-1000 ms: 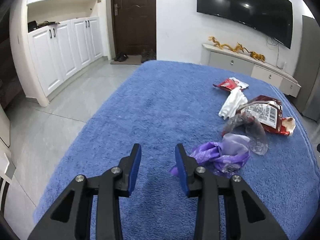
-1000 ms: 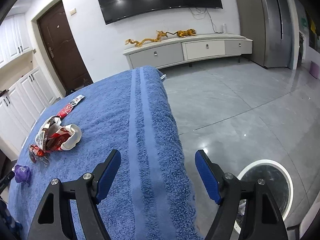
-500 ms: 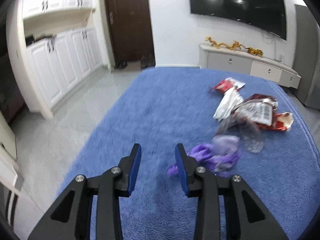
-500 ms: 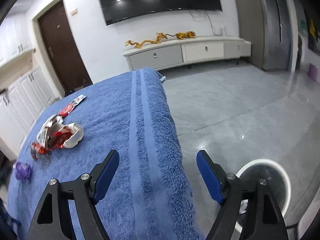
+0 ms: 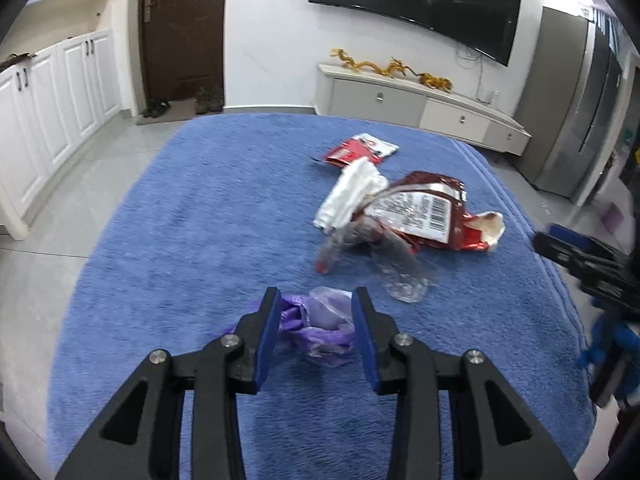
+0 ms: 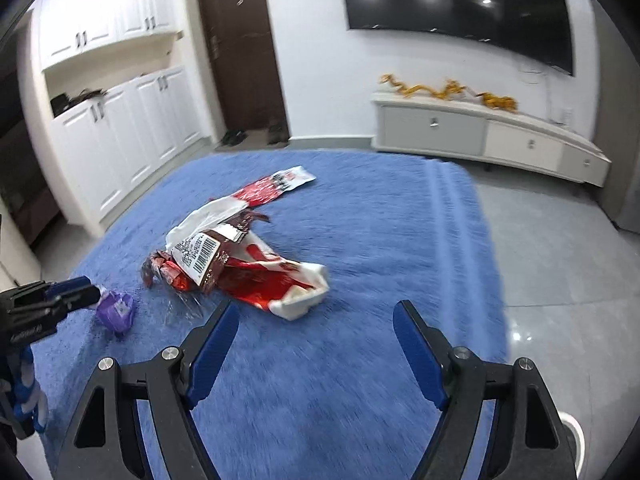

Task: Collect trash
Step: 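Grasp a purple bag with the left tool while the right tool grasps a red-white wrapper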

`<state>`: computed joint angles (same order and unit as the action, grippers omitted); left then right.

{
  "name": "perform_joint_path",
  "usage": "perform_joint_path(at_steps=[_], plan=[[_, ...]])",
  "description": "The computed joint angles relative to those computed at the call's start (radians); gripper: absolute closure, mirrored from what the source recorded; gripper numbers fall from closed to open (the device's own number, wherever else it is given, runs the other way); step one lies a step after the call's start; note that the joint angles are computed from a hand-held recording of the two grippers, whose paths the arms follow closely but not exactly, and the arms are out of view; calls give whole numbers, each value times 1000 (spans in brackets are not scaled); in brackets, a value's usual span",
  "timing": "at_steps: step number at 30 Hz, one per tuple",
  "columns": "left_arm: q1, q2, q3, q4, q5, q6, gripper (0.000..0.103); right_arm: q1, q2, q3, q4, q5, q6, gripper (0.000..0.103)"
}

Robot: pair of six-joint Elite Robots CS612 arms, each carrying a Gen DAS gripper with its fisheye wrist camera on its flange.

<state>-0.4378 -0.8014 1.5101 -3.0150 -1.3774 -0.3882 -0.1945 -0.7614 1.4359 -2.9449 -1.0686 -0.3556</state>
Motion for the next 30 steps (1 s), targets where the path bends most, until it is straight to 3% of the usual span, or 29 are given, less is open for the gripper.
perform_joint_path(at_steps=[10, 13, 15, 23, 26, 30], plan=[[7, 26, -34, 14, -42, 33, 61, 23, 92, -164, 215, 30, -29, 38], [5, 32, -31, 17, -28, 29, 61, 27, 96, -173, 253, 35, -73, 55], [7, 31, -27, 7, -39, 24, 61, 28, 92, -165, 253, 39, -94, 73], [10, 17, 1, -19, -54, 5, 70, 13, 51, -80, 151, 44, -65, 74], [7, 3, 23, -41, -62, 2, 77, 1, 26, -38, 116, 40, -52, 74], [9, -16, 54, -84, -98, -29, 80, -19, -17, 33, 67, 23, -65, 74]])
